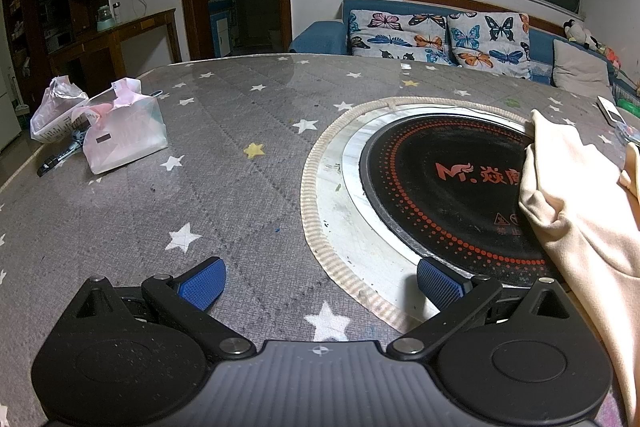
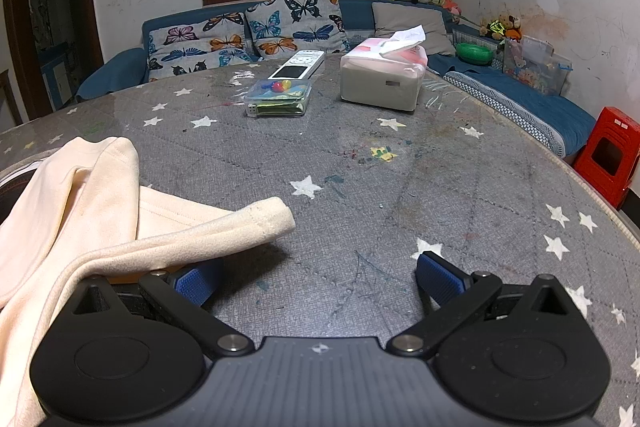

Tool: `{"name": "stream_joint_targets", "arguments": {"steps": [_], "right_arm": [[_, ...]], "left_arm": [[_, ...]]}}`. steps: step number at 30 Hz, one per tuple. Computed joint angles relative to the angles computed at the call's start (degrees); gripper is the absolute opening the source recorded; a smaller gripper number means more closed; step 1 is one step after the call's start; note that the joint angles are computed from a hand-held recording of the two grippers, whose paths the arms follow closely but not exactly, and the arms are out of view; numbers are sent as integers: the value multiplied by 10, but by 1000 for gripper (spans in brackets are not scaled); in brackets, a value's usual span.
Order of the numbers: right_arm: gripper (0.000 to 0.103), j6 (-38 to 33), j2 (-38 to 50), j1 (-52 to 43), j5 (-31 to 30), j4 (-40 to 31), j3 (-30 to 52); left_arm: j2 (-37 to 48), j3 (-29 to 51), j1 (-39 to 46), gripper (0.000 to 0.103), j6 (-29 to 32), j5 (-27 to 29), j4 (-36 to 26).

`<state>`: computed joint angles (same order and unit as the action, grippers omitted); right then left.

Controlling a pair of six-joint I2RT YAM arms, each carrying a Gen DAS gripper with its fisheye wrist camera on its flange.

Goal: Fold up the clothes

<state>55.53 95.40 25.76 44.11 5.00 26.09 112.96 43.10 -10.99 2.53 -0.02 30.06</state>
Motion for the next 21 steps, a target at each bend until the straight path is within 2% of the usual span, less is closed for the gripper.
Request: {"name": "stream_joint_targets", "arguments": {"steps": [5,13,21], "right_arm": [[103,1,-7,1,0,1,-5],[103,-34,-51,25,-8,-20,-22],[103,-3,-140,93,-12,-78,-47]], "left_arm": [[-2,0,-1,103,0,-1,-2],[-25,-11,-16,103,-12,0,-27],[-79,-44,-43,103,-18,15,-57]]}}
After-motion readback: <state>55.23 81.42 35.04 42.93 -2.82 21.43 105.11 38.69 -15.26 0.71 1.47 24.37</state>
